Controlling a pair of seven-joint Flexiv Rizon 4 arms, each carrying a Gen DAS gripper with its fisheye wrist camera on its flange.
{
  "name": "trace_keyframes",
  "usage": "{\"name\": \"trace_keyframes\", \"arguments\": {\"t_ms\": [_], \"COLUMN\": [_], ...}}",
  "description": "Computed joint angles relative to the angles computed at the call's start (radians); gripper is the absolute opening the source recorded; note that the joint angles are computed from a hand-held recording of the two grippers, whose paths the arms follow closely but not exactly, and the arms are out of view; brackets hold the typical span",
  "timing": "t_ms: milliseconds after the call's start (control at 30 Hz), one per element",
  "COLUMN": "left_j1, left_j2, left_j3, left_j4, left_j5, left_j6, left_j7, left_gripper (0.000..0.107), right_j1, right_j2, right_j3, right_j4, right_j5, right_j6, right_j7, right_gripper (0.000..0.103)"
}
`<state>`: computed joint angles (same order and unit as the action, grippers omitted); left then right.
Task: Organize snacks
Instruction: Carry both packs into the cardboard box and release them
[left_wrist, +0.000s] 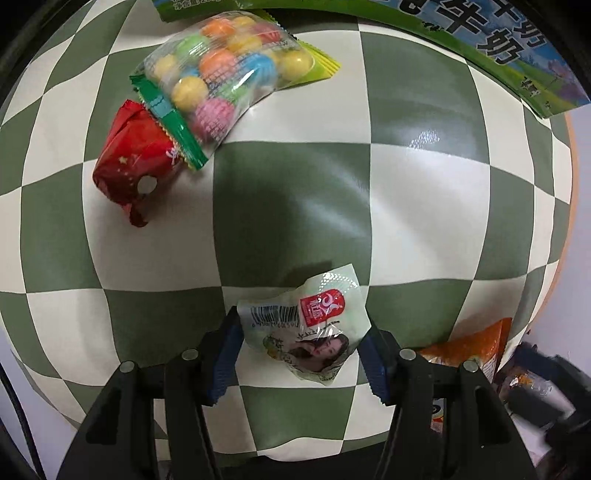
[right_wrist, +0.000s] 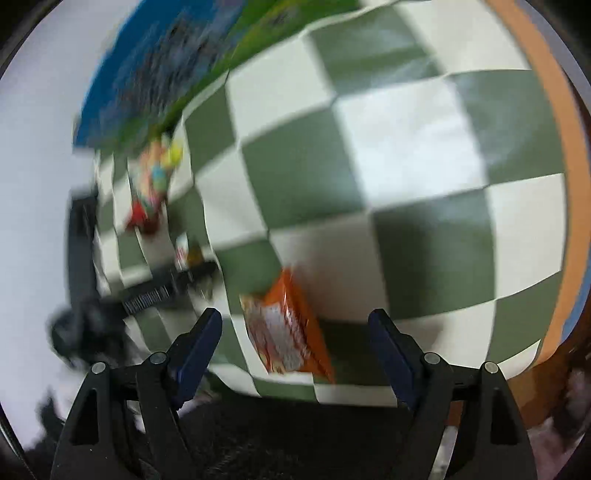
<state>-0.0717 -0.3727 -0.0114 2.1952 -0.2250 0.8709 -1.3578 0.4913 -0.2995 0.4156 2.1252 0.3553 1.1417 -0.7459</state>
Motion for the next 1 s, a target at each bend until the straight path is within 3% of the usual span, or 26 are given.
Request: {"name": "trace_keyframes", "arguments": {"t_ms": [133, 167, 200, 267, 500, 733, 867, 1000], "left_j1": [0.0, 0.001, 0.002, 0.0, 0.007, 0.013, -0.009, -0.023], "left_j2": [-0.011, -0.012, -0.012, -0.007, 0.044, 0.144, 0.151, 0.075], "left_j3": [0.002, 0.003, 0.003, 0.002, -0.015, -0.063, -0.073, -0.075], "left_j4": [0.023, 0.023, 0.025, 0.025, 0.026, -0.034, -0.158, -0.359], "left_j5": [0.005, 0.006, 0.006, 0.007, -0.033, -0.231, -0.283, -0.241], "left_j6": [0.03, 0.031, 0.032, 0.035, 0.023, -0.034, -0.061, -0.096], "left_j7": [0.004, 0.003, 0.001, -0.002, 0.017, 0.126, 0.155, 0.121], "left_gripper": [0.056, 0.056, 0.056, 0.056, 0.056, 0.056, 0.056, 0.056], "right_j1": [-0.017, -0.03, -0.03, 0.003, 0.068, 0.039, 0.007, -0.024], "right_j2": [-0.128, -0.168, -0.194, -0.191, -0.08, 0.057, 0.125, 0.108], "right_j3": [0.047, 0.061, 0.065, 0.034, -0.044, -0.121, -0.18, -0.23], "right_j4": [-0.08, -0.103, -0.113, -0.102, -0.022, -0.023, -0.057, -0.144], "right_j5": [0.065, 0.087, 0.096, 0.042, -0.147, -0.32, -0.454, -0.584], "right_j6": [-0.006, -0.006, 0.009, 0.011, 0.078, 0.091, 0.079, 0.04], "right_j7": [-0.098, -0.126, -0.135, -0.101, 0.015, 0.093, 0.133, 0.165], "right_gripper": [0.083, 0.079, 0.064, 0.058, 0.056, 0.055, 0.055, 0.055]}}
